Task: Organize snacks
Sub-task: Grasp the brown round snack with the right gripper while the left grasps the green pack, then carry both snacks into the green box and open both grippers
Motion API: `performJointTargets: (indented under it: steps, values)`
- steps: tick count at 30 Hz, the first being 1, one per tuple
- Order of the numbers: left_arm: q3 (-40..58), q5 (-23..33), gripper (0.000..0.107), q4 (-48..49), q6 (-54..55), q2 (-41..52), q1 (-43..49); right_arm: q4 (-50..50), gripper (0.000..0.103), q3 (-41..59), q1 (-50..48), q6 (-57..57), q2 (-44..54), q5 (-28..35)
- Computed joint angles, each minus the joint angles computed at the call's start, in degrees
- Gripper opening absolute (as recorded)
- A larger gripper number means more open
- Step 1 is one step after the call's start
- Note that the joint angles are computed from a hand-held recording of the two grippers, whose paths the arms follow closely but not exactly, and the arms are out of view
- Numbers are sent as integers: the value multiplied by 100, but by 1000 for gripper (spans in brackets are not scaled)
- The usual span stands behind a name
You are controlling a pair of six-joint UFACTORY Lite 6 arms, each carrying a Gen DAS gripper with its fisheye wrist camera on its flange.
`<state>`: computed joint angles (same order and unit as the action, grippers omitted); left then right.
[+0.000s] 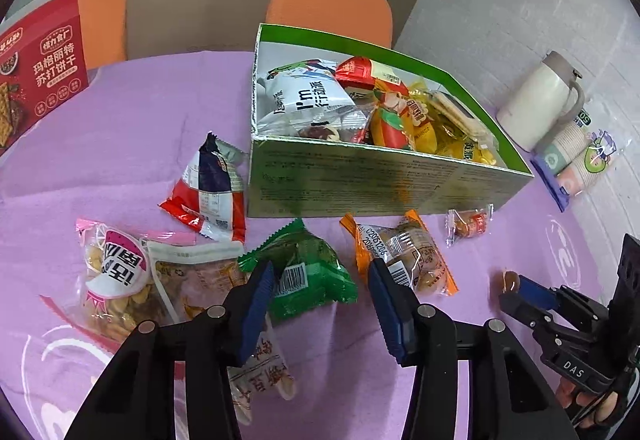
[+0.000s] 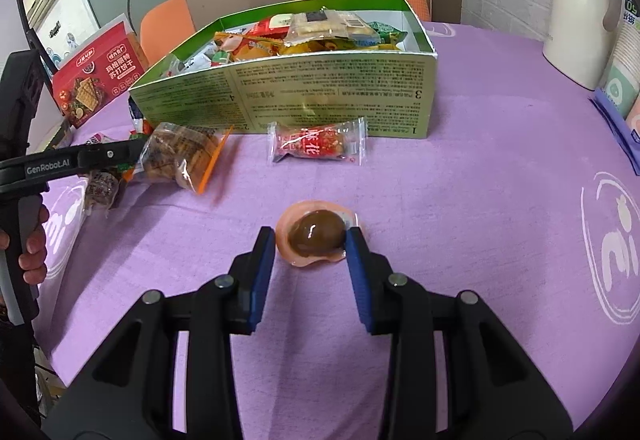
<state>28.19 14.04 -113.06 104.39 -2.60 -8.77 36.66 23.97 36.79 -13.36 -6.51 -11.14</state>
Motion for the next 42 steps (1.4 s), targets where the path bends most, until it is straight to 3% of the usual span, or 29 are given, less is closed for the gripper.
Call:
performJointTargets:
  steps: [4, 7, 8, 10, 13, 21, 26, 33, 36, 42]
  values:
    - [194, 52, 50, 306, -356, 178, 151, -192, 39, 34, 27, 259, 111, -65]
    - [231, 112, 48, 1, -52, 293, 174, 327, 39, 71, 130, -232, 175, -149]
    - [220, 193, 32, 6, -44, 318, 201, 647, 38, 74, 202, -541, 186, -204]
    - [173, 247, 29, 190, -225, 261, 245, 1162, 38, 62, 331, -993, 167, -284]
    - [-187, 284, 25, 433, -500, -302, 293, 800, 38, -167, 382, -513, -220, -266]
    - [-481, 433, 25, 3863, -3982, -2394, 315, 3246, 38, -23, 749, -3063, -1189, -225]
    - [152, 422, 25, 4970, -5246, -2488, -110, 4247, 38, 569, 616, -4384, -1244, -326]
    - [1373, -60, 25, 6267, -6606, -1466, -853, 3289, 38, 1521, 29, -3943, -494, -224]
    - [1732, -226, 25, 6529, -6847, -999, -964, 2182, 38, 1884, -213, -2982, -10, -139]
    - [2578, -334, 25, 6175, -6469, 120, -868, -451, 38, 2846, -544, -635, 1323, -66]
